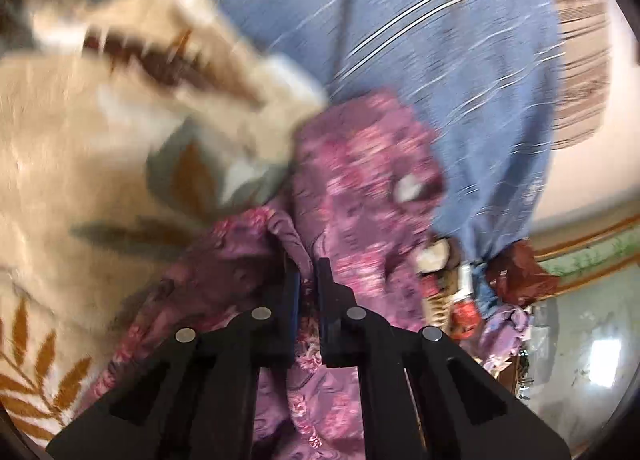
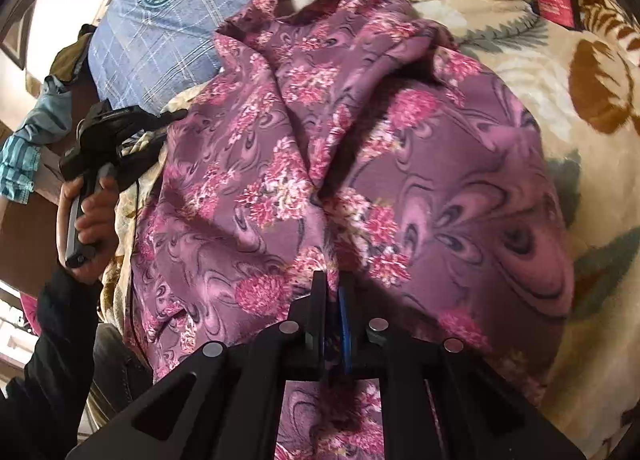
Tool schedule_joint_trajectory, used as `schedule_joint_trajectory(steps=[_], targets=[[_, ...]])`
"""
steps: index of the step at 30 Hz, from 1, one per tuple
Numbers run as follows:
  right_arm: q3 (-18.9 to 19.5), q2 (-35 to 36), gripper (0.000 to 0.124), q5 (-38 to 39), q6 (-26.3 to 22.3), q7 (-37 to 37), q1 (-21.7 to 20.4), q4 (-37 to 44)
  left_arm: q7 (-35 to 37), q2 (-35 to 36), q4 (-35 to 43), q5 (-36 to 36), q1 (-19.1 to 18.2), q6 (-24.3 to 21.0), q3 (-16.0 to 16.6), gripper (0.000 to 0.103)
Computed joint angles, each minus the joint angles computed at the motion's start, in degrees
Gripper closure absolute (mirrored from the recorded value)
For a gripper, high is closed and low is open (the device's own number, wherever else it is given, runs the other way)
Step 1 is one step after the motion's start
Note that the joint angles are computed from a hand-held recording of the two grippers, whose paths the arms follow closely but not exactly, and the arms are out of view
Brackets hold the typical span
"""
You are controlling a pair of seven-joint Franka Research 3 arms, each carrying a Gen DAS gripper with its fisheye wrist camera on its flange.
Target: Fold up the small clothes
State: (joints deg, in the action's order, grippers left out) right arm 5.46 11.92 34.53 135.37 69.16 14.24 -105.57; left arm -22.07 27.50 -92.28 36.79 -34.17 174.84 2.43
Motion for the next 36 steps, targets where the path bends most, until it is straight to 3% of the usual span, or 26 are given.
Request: schedule_joint_trajectory(steps=[2,3,4,5,6,7,9,11,14,16,17,18,20,21,23,24,26,29,32,36], targets=[[0.6,-0.7,0.118,2.8,0.8,-2.7,-0.4,-0.7,-6.4,-2.6,-1.2,7.7,-5.5,-0.7,7.1,0.098],[0.8,-0.7,0.12,4.0,0.9,-3.7,-0.4,-0.7,-10.3,-4.6,-2.5,12.9,-7.3,-2.5,9.4,0.098],[1.3,-0.4,0.12,6.7,0.6,-5.7,-0.7,-0.2,-10.2,-5.8,-3.6,14.1,-8.0,-5.3,9.8,0.098],[1.8,-0.1,0.12,9.9,-0.6,-7.7,-1.2,0.3,-6.1,-6.1,-4.1,11.5,-6.8,-8.2,8.1,0.098],[1.9,0.5,0.12,10.6,-1.3,-7.5,-0.9,1.0,-0.6,-6.1,-5.1,7.5,-3.9,-11.7,4.5,0.098],[1.7,1.1,0.12,9.7,-1.1,-6.7,-0.4,1.4,0.9,-5.9,-5.8,4.7,-1.9,-12.1,2.4,0.098],[1.2,1.9,0.116,4.9,0.8,-4.0,1.4,1.6,-1.9,-4.8,-8.0,2.1,1.9,-6.9,-0.6,0.098],[1.5,1.9,0.116,2.7,2.8,-3.7,2.4,1.2,-2.0,-4.2,-6.5,3.0,2.6,-8.7,-1.5,0.098],[1.7,1.4,0.116,1.9,4.1,-4.1,2.7,0.5,-4.5,-6.0,-5.6,8.1,2.9,-16.8,-3.3,0.1],[2.0,1.4,0.117,2.6,4.5,-4.2,2.6,0.2,-3.0,-6.2,-3.3,7.5,0.0,-27.8,-2.3,0.099],[2.0,1.6,0.118,3.1,4.4,-4.6,2.5,0.4,-1.2,-6.4,-3.6,6.3,0.3,-28.9,-3.1,0.099],[2.1,1.6,0.118,3.7,4.2,-5.1,2.2,0.3,-1.7,-7.0,-4.8,6.6,2.7,-26.7,-5.5,0.099],[1.9,1.4,0.117,5.3,2.8,-6.1,1.2,0.2,-7.2,-9.6,-8.1,11.6,4.1,-21.5,-7.0,0.098],[1.3,1.4,0.112,4.7,1.9,-3.9,1.1,1.0,-6.7,-11.0,-8.5,12.8,2.7,-22.8,-6.7,0.092],[1.2,-0.9,0.102,7.6,3.3,-3.7,0.2,-0.2,-4.6,-13.0,-7.4,15.4,0.9,-30.8,-9.1,0.061],[1.3,-3.1,0.084,11.0,4.7,-5.1,-0.5,-2.0,-4.0,-13.1,-5.3,17.4,-1.3,-38.0,-10.7,0.038],[0.7,-8.9,0.057,17.1,9.3,-7.4,-0.9,-7.8,-2.3,-11.2,-1.2,19.9,-4.6,-47.0,-13.9,0.035],[-0.5,-15.8,0.055,19.7,15.8,-6.8,0.2,-16.6,1.4,-6.2,5.0,19.4,-9.8,-57.7,-17.5,0.035],[-2.2,-19.9,0.055,22.7,16.9,-6.4,1.3,-22.6,1.5,-3.5,6.4,17.3,-12.8,-57.1,-18.8,0.035],[-2.2,-23.2,0.055,16.0,18.7,-2.2,2.1,-27.0,0.3,-3.6,7.3,15.6,-14.6,-56.3,-18.1,0.035]])
